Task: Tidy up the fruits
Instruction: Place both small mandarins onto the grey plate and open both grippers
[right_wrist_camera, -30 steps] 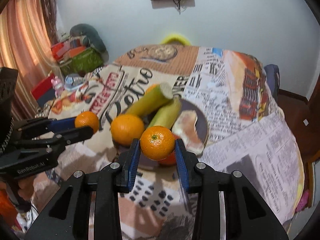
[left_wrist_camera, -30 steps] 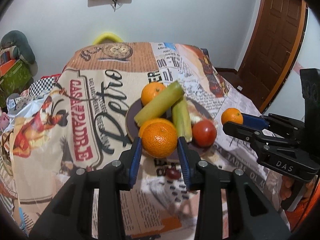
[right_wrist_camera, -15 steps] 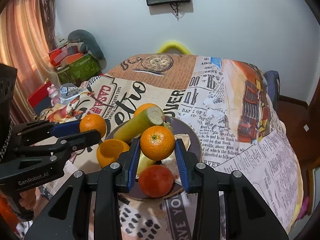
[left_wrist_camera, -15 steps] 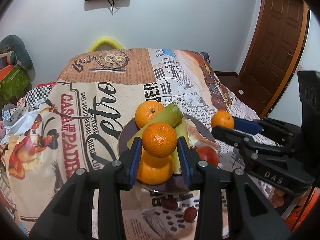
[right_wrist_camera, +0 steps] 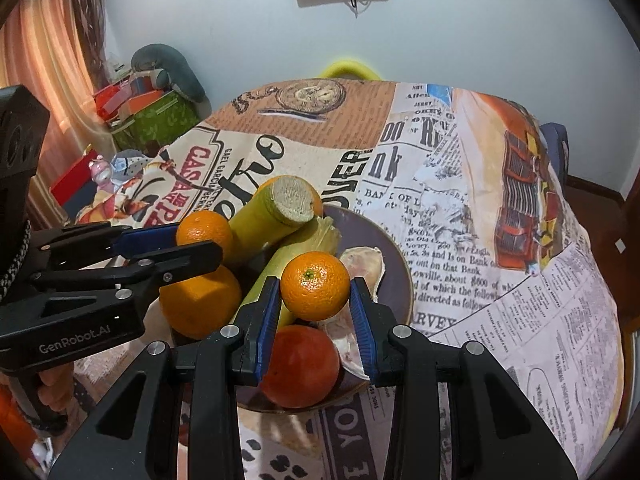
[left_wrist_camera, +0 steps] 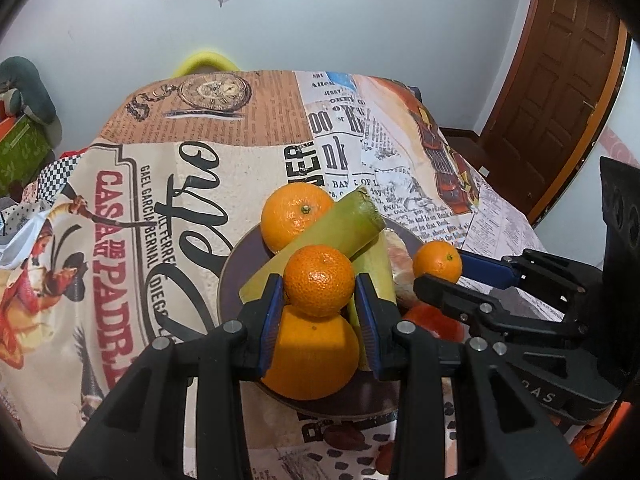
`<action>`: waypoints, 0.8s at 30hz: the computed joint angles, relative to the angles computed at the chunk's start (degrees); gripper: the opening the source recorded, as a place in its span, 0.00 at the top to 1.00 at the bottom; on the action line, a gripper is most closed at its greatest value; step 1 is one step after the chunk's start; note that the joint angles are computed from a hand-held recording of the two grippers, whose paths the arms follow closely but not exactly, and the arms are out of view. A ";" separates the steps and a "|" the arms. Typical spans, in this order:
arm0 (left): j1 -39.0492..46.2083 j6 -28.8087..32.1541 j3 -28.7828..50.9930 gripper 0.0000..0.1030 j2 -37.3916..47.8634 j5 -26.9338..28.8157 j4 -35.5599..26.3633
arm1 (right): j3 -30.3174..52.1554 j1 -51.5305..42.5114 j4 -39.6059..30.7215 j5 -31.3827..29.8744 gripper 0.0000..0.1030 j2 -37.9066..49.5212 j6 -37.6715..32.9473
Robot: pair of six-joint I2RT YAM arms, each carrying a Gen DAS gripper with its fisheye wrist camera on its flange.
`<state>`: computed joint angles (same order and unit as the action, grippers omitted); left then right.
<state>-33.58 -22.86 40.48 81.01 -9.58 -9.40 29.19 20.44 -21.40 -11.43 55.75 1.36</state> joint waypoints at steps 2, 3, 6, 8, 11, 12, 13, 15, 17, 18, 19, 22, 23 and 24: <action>0.28 0.00 -0.07 0.65 0.31 0.34 0.54 | -0.01 0.03 0.24 -0.01 0.68 0.73 -0.36; 0.18 -0.01 -0.22 0.65 0.20 0.08 0.84 | -0.07 -0.01 0.41 0.02 0.68 0.93 -0.52; -0.75 0.36 0.21 0.65 0.42 -1.48 0.27 | -0.16 -0.13 0.61 0.03 0.68 1.64 -0.68; -1.05 0.38 0.33 0.62 0.44 -1.81 0.04 | -0.02 -0.13 0.38 -0.05 0.68 2.18 -0.87; -0.53 -0.12 -0.01 0.59 -0.34 -0.25 0.08 | -0.01 -0.01 0.05 0.24 0.66 2.10 -0.95; -0.64 -0.25 -0.18 0.59 -0.88 -0.26 -0.10 | -0.06 -0.14 -0.10 0.22 0.62 1.77 -0.91; -0.69 -0.28 -0.30 0.58 -1.29 -0.23 -0.24 | -0.09 -0.25 -0.34 0.05 0.61 1.32 -0.90; -1.05 -0.63 -0.63 0.57 -2.57 -0.84 -0.86 | -0.03 -0.25 -0.86 0.21 0.60 0.62 -0.88; -1.17 -0.81 -1.02 0.57 -3.92 -1.00 -1.46 | 0.08 -0.33 -1.87 0.59 0.60 -0.43 -0.80; -1.32 -0.95 -1.28 0.57 -4.93 -1.16 -2.07 | 0.21 -0.38 -2.26 0.65 0.60 -0.76 -0.76; -1.46 -1.09 -1.49 0.57 -5.66 -1.46 -2.47 | 0.27 -0.27 -2.89 0.83 0.60 -1.45 -0.65; -2.27 -1.65 -2.22 0.57 -8.85 -2.57 -4.43 | 0.58 0.28 -5.51 1.52 0.60 -4.50 -0.10; -2.56 -1.95 -2.47 0.57 -9.96 -2.93 -5.20 | 0.75 0.48 -6.53 1.62 0.60 -5.60 0.09; -2.92 -2.35 -2.78 0.57 -11.42 -3.29 -6.15 | 0.91 0.94 -7.16 1.98 0.60 -6.30 0.44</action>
<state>-36.50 -25.20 37.70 69.58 -12.86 -15.55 30.10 21.37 -28.56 -9.45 49.46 1.79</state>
